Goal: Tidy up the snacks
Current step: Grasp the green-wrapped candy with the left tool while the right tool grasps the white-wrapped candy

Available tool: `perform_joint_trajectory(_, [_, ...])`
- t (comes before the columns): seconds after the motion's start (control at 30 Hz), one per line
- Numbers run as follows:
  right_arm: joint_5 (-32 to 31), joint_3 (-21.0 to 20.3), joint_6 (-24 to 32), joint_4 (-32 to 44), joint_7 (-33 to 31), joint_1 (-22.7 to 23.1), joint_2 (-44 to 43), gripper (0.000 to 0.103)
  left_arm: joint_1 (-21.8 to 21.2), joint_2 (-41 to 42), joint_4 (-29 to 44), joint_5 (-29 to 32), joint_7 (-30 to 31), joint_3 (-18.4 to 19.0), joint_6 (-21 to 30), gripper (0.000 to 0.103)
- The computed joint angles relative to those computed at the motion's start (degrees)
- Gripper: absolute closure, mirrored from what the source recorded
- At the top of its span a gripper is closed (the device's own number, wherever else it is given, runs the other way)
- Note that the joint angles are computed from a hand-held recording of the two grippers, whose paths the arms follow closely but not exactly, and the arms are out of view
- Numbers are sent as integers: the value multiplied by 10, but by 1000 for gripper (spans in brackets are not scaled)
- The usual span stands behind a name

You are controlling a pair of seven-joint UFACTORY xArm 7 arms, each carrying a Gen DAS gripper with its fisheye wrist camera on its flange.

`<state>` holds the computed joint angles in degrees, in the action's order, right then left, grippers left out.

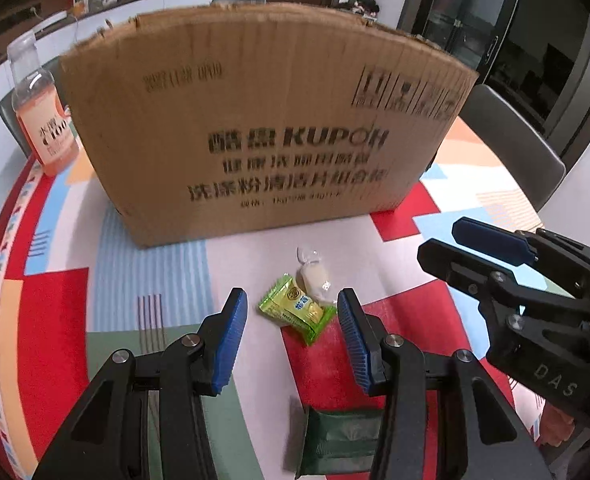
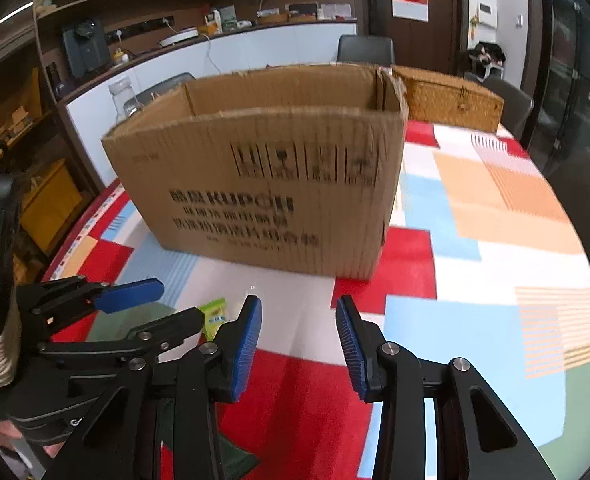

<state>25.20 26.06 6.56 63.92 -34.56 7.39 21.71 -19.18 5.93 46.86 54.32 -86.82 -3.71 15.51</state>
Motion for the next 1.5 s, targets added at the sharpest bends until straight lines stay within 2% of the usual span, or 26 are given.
perform_joint_trajectory(0.23, [-21,-28,16,7,31,19,16,63,-2,28,7,-33,19,12,-27,57])
perform_joint_trajectory(0.57, [-37,-38,26,14,52,25,26,63,-27,57,20,-50,31,43,-43,60])
perform_joint_trajectory(0.67, [-40,-37,30,16,56,24,28,63,-40,58,22,-26,12,58,-40,66])
perform_joint_trajectory(0.73, [-41,-37,30,16,57,24,28,63,-42,56,18,-11,-2,62,-46,79])
perform_joint_trajectory(0.77, [-45,-41,30,16,61,29,28,63,-42,54,15,-2,-11,65,-49,80])
perform_joint_trajectory(0.97, [-60,-45,37,20,69,37,31,63,-37,50,4,37,-49,74,-79,82])
perform_joint_trajectory(1.1, [-56,-36,43,26,62,33,34,63,-31,24,-12,79,-91,73,-75,82])
perform_joint_trajectory(1.5, [-78,-50,69,77,81,78,72,63,40,-27,-51,133,-143,21,-42,82])
